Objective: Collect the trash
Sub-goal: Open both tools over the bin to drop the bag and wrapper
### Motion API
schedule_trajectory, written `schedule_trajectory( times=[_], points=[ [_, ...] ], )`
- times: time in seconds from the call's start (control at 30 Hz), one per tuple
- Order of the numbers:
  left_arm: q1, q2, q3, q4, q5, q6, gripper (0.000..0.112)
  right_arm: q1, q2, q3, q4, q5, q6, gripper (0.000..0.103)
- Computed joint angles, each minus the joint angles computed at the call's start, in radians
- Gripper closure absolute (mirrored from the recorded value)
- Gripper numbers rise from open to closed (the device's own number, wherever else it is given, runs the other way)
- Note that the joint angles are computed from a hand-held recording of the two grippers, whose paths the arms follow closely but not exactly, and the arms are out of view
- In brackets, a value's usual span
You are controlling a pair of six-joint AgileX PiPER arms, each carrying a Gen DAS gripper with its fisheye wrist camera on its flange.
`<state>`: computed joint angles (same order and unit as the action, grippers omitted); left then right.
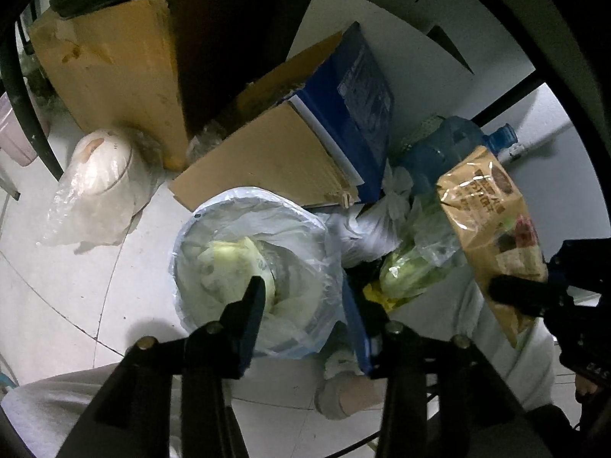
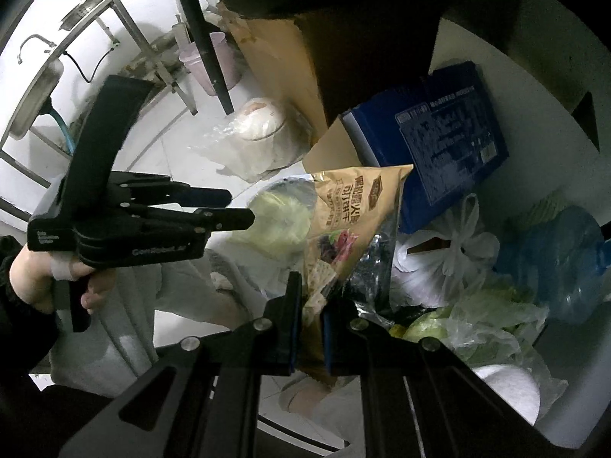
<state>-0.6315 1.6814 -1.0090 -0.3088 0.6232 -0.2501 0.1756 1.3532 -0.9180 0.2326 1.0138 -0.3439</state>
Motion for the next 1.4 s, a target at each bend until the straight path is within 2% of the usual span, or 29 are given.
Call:
schedule_trajectory(
  times=[0.43, 0.83, 0.93, 1.0, 1.03, 1.4],
  points=[
    [0.061, -0.118, 0.072, 0.033, 0.020, -0.023, 0.071, 0.057, 0.071, 0.000, 0.018, -0.043, 0.013, 0.094],
    [0.207, -0.246, 0.170, -0.020, 0.037, 0.061, 0.071, 0.196, 0.249, -0.102, 0.013, -0.078, 0.118, 0.094],
    [0.236, -0.269, 0.189, -0.037, 0.033, 0.086, 0.071, 0.211, 0.294, -0.138, 0.023, -0.079, 0.142, 0.089],
    [0.253, -0.281, 0.202, -0.051, 0.027, 0.103, 0.071, 0.223, 0.316, -0.163, 0.018, -0.079, 0.162, 0.078],
    [0.261, -0.286, 0.208, -0.056, 0.026, 0.110, 0.071, 0.227, 0.320, -0.170, 0.017, -0.080, 0.167, 0.076],
    [0.262, -0.363, 0.232, -0.025, 0.044, 0.075, 0.071, 0.259, 0.276, -0.164, -0.021, -0.064, 0.215, 0.075]
  ],
)
